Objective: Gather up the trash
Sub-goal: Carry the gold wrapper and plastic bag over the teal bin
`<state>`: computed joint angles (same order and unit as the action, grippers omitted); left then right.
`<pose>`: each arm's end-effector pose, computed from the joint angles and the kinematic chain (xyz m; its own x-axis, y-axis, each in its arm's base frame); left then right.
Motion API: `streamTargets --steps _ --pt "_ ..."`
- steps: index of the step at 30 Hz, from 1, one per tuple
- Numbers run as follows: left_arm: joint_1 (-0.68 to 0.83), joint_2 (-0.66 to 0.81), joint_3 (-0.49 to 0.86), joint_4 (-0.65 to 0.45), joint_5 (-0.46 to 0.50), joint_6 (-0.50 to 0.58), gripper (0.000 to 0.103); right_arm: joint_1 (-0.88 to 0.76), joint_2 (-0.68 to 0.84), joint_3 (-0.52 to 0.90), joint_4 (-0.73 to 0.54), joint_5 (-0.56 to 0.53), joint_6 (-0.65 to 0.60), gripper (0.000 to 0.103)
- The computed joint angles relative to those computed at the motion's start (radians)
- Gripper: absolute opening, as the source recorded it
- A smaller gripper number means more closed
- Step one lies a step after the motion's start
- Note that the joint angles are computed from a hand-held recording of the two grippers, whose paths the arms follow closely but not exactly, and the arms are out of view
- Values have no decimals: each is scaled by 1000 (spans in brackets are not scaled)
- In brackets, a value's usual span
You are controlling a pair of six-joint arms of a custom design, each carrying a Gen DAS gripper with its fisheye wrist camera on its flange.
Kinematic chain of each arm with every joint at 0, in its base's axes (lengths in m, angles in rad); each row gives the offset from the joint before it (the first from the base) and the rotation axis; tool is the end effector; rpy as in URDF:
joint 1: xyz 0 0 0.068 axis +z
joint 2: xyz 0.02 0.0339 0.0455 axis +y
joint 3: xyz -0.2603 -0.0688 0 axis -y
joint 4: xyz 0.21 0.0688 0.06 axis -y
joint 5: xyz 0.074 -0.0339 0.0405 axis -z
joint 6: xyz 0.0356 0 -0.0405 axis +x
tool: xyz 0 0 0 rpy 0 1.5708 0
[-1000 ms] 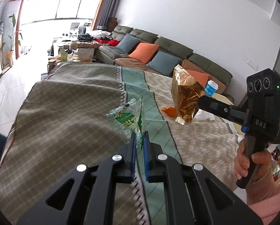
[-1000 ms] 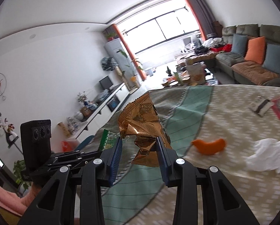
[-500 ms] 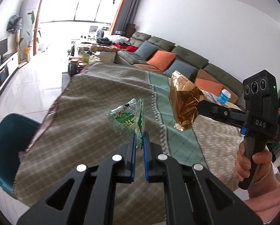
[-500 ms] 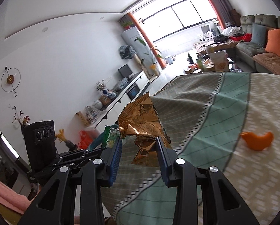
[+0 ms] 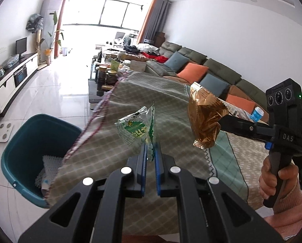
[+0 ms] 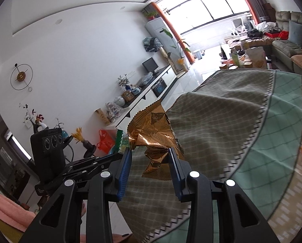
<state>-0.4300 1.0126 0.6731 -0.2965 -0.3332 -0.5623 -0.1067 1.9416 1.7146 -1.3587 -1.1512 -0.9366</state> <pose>0.1746 -0.0673 0.2570 -0.5393 -0.3069 -0.7842 -0.1569 0.9515 -0.2645 0.3327 -0.0029 0.2788 -0.6349 -0.2620 -0.7268 -0.7672 0.3249 0.5531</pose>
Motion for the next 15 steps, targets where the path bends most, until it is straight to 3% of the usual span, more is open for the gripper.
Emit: streamTargets --steps 15 --pt "210 -201 -62 -149 31 18 9 138 -4 -1 1 11 34 37"
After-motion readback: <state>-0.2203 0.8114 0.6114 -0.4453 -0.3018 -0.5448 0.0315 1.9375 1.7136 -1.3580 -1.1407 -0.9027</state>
